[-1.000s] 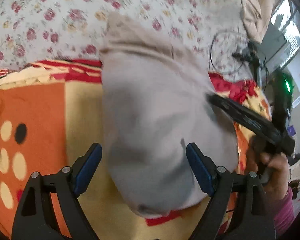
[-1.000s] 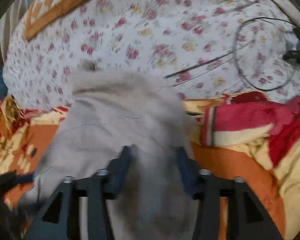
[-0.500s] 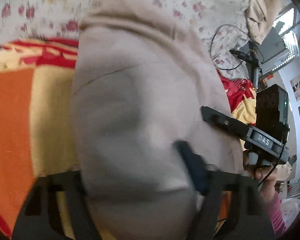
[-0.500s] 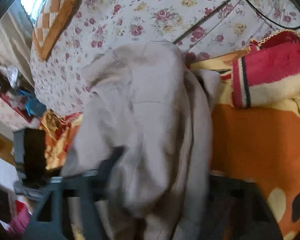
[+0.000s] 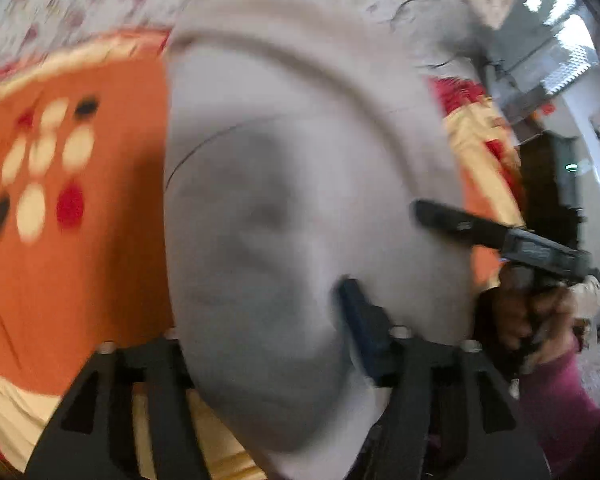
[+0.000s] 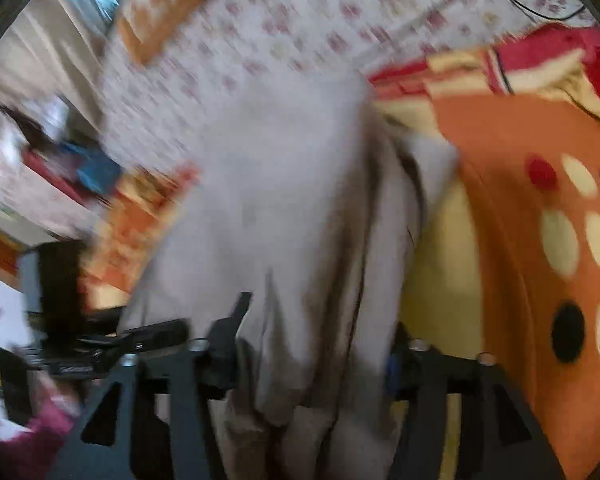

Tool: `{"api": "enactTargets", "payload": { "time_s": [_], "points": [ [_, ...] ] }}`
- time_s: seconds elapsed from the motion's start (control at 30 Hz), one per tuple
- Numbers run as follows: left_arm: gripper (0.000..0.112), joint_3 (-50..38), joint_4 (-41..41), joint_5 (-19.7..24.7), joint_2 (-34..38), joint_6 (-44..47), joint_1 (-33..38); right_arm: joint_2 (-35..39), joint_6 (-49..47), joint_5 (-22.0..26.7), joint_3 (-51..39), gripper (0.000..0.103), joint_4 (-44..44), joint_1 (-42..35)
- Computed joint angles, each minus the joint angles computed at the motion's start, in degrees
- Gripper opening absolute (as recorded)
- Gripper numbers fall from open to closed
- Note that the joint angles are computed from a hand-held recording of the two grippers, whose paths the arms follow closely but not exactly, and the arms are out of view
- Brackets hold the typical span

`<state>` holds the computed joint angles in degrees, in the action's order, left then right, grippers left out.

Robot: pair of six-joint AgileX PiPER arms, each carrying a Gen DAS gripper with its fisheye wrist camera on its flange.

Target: Fold large clothes

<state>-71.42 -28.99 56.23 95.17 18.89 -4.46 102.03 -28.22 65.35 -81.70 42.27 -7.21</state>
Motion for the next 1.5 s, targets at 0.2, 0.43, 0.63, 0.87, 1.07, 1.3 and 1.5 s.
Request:
{"api": "enactTargets", "payload": {
  "time_s": [0.2,0.43,0.63,0.87,1.07,1.3,1.5],
  "points": [
    [0.077,1.98,7.23,-5.97,-5.12,-8.46,-2.23,-9.36,7.66,-8.92,-0.51,0.073,-12.09,3.78],
    [0.077,2.3,13.9,-10.15,-3.93,-16.2,-5.08,-0.75,11.19,-6.37,-15.09,0.074,-2.37,10.92],
    [0.083,4.56,11.2,-12.99,-3.4,-13.98,-4.46,16.05,20.81,-7.46,-31.06,0.072,-15.7,18.52],
    [0.085,4.08,8.65,-13.19,-1.71,-12.75,-4.79,18.02,25.35,-19.53,-24.83,0.069,-19.16,15.39],
    [0.085,4.17,16.9,-13.35,-4.65,-19.22,-6.9,7.95,19.11,-15.77,-17.48,0.072,-16.09,12.61],
    [0.085,4.89,22.57,-14.57,-6.42,-25.01,-8.33,-8.29,14.81,-18.63,0.11,0.072,-24.34,15.26],
    [0.085,7.14,31.38,-17.07,-9.64,-33.15,-12.02,-10.44,20.84,-21.04,8.04,0.072,-28.92,15.05]
  ]
}}
